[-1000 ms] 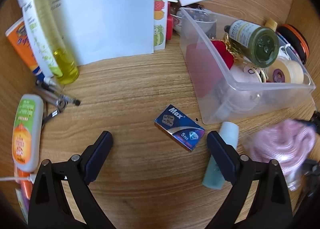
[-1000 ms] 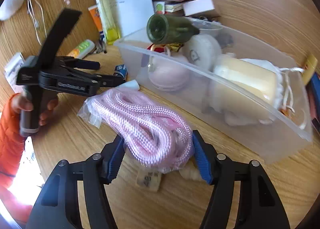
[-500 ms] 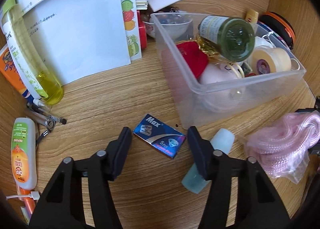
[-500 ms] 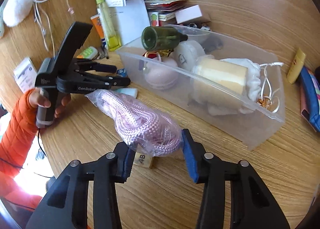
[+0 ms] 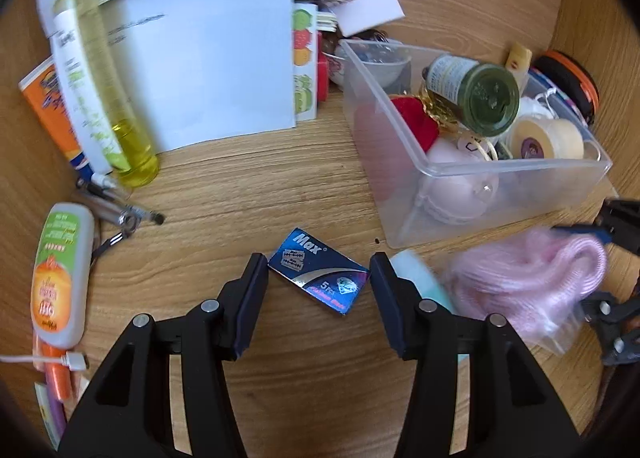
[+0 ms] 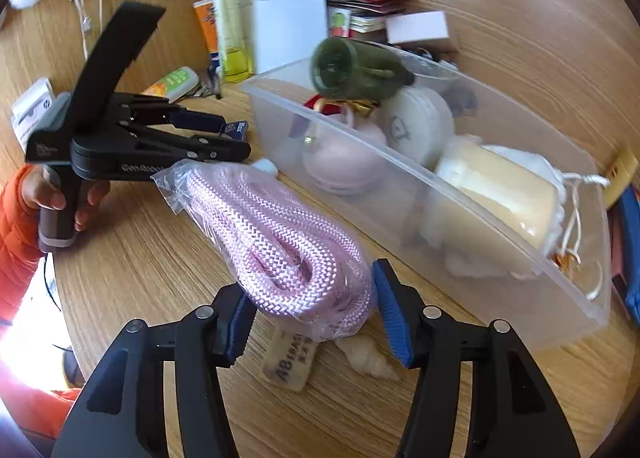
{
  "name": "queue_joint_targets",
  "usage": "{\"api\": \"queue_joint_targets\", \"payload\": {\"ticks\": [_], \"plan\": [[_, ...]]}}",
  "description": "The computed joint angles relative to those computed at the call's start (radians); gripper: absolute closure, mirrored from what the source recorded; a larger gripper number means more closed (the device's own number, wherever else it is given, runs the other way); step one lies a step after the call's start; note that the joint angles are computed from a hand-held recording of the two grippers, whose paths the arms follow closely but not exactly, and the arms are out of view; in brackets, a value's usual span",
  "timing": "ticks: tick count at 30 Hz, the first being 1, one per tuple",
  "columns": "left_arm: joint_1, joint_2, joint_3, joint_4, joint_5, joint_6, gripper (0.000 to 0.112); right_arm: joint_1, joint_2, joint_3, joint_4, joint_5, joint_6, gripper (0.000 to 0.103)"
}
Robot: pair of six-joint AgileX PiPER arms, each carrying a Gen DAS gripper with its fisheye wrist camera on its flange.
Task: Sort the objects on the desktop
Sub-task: 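Grasp the blue 'Max' box with the left tool, then carry Max box over clear box with left tool while right tool carries rope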
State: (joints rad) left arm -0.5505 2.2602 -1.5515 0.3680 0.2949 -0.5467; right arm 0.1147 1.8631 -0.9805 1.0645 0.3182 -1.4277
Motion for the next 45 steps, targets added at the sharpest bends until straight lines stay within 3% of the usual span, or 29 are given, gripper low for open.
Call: {"api": "queue_joint_targets", "payload": {"ticks": [2,9,16,31,41,45], "plan": [[0.001,-0.019,0.028,0.012,-0.022,-0.03,0.06,0.001,0.001,0.001,0.029,0.008,-0.029,0.067],[-0.009,-0.11,0.142,0.187,-0.093,-0.242,0.06,-0.039,-0.079,0.07,0.227,0.069,-0.209,0.074],[-0.034,-0.176,0.201,0.34,-0.124,-0.411,0.06,-0.083,-0.168,0.107,0.238,0.125,-0.199,0.079],[-0.122,-0.249,0.214,0.552,-0.122,-0.634,0.06,-0.23,-0.375,0.218,0.267,0.187,-0.251,0.08],[-0.159,-0.247,0.134,0.507,-0.083,-0.579,0.06,-0.254,-0.452,0.209,0.261,0.173,-0.232,0.08],[-0.165,-0.223,0.067,0.377,-0.068,-0.432,0.06,-0.274,-0.431,0.16,0.273,0.167,-0.225,0.08]]}}
